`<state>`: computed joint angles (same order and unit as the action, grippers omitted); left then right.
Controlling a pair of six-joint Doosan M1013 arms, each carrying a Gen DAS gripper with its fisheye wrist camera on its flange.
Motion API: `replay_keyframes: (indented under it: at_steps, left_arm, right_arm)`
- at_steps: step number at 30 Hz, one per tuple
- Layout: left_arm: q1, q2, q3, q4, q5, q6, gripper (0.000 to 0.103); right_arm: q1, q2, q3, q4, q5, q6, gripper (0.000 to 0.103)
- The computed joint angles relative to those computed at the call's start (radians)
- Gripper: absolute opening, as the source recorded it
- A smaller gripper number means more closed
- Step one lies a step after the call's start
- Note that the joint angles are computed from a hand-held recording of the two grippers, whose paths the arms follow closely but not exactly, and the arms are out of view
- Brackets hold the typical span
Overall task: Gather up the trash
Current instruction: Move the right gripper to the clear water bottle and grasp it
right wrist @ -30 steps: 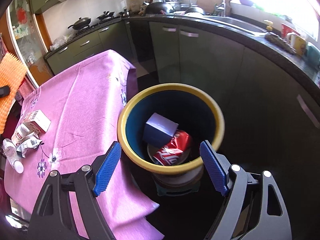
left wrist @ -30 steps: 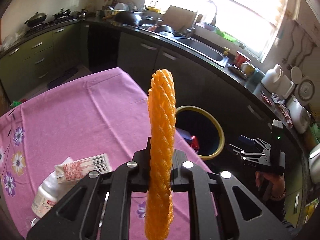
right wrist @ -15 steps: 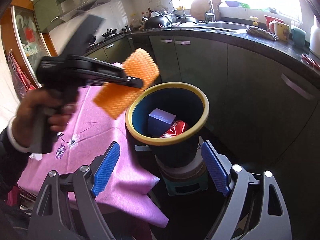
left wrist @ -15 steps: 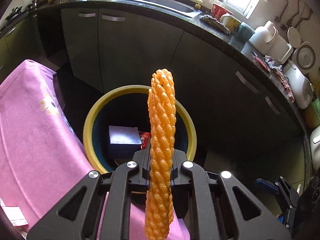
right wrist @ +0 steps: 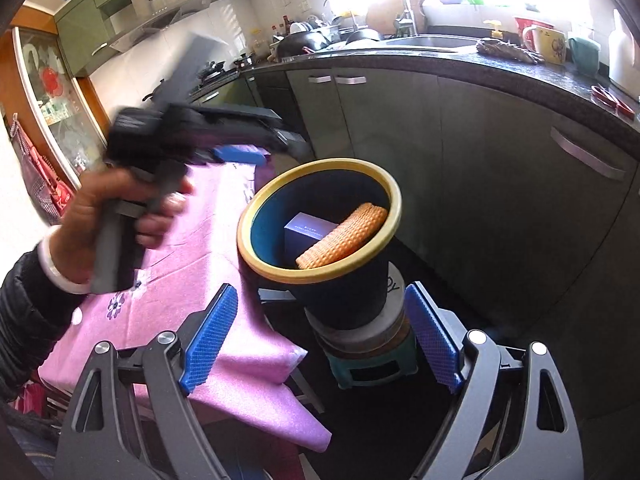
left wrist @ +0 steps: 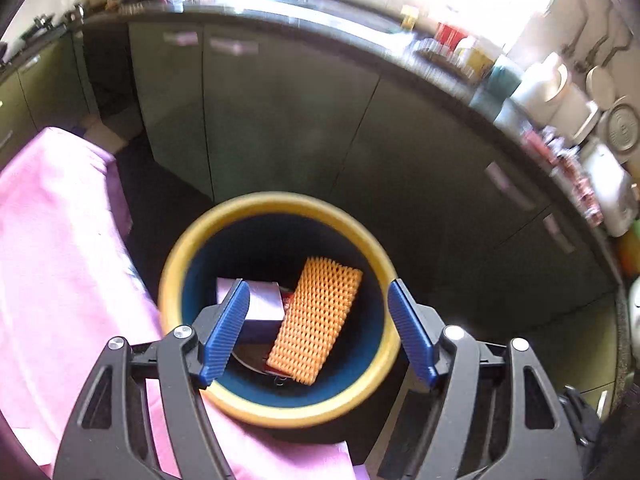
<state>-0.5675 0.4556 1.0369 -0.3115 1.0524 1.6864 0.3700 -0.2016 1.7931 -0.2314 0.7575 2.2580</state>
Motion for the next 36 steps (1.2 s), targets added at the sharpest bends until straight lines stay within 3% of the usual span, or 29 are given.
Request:
replay_keyframes:
  at_steps: [6,10,13,15,19,27,31,36]
  left_arm:
    - [0.062,-0.203,0.19,-0.062,-0.199,0.086,0.084]
    - [0.113,-0.334,0.311,-0.059,-0.299,0.101,0.089]
    - [0.172,-0.422,0.398,-0.07,-0.333,0.1,0.094]
    - [0.211,-0.475,0.455,-0.041,-0.36,0.056,0.095]
    - [0.277,-0.57,0.559,0.14,-0.433,-0.125,0.096]
    - [0.443,-0.687,0.688,0.284,-0.449,-0.353,0.096]
    - [0.478,-0.731,0.721,0.409,-0.448,-0.475,0.096]
    - [0.509,-0.763,0.741,0.444,-0.457,-0.516,0.096]
  right_arm:
    - [0.023,0.037,-0.042,0.094,-0.009,-0.121,0.084]
    - [0.061,0.079,-0.089,0.157,-0.011,-0.233,0.084]
    - [0.097,0.122,-0.135,0.251,-0.009,-0.371,0.084]
    - [0.121,0.153,-0.167,0.326,-0.004,-0.477,0.084]
    - [0.181,0.24,-0.257,0.467,0.031,-0.688,0.084]
    - [0.281,0.415,-0.449,0.647,0.109,-1.037,0.084]
    - [0.302,0.491,-0.551,0.673,0.171,-1.143,0.084]
    - [0.328,0.601,-0.694,0.601,0.309,-1.173,0.084]
